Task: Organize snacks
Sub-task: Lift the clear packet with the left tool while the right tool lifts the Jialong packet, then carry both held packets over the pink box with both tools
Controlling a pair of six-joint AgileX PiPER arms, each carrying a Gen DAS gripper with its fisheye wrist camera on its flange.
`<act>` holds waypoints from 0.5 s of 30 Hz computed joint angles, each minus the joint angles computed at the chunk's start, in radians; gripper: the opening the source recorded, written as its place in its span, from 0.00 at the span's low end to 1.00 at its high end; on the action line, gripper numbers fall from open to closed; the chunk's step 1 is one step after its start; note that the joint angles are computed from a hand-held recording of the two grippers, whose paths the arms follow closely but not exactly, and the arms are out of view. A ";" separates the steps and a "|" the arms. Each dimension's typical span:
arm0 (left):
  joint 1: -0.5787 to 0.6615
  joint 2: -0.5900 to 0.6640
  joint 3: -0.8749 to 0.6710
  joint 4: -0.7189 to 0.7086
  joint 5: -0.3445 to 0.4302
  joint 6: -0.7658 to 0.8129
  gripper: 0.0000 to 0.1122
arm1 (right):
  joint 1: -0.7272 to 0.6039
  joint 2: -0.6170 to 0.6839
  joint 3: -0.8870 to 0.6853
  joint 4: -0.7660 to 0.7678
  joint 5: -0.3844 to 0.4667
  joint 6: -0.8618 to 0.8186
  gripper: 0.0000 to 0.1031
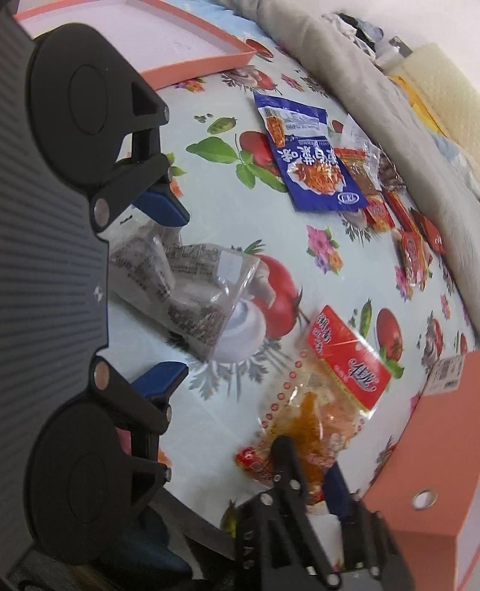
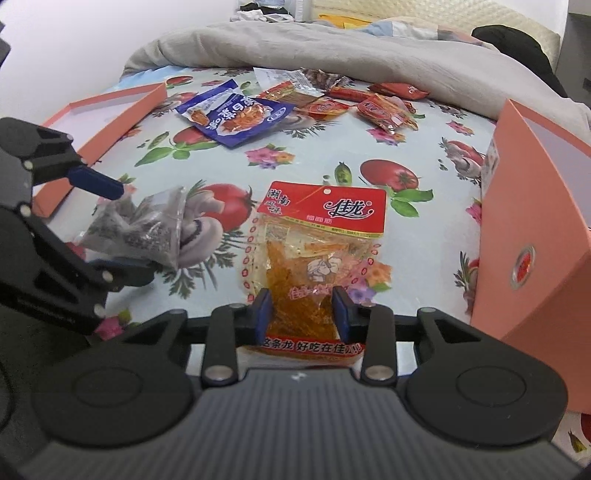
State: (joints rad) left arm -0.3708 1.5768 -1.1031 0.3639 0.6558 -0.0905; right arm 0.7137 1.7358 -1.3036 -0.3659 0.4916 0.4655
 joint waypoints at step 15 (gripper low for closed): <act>0.028 0.018 -0.003 -0.037 -0.027 -0.073 0.49 | 0.006 -0.023 0.029 -0.011 -0.004 0.035 0.36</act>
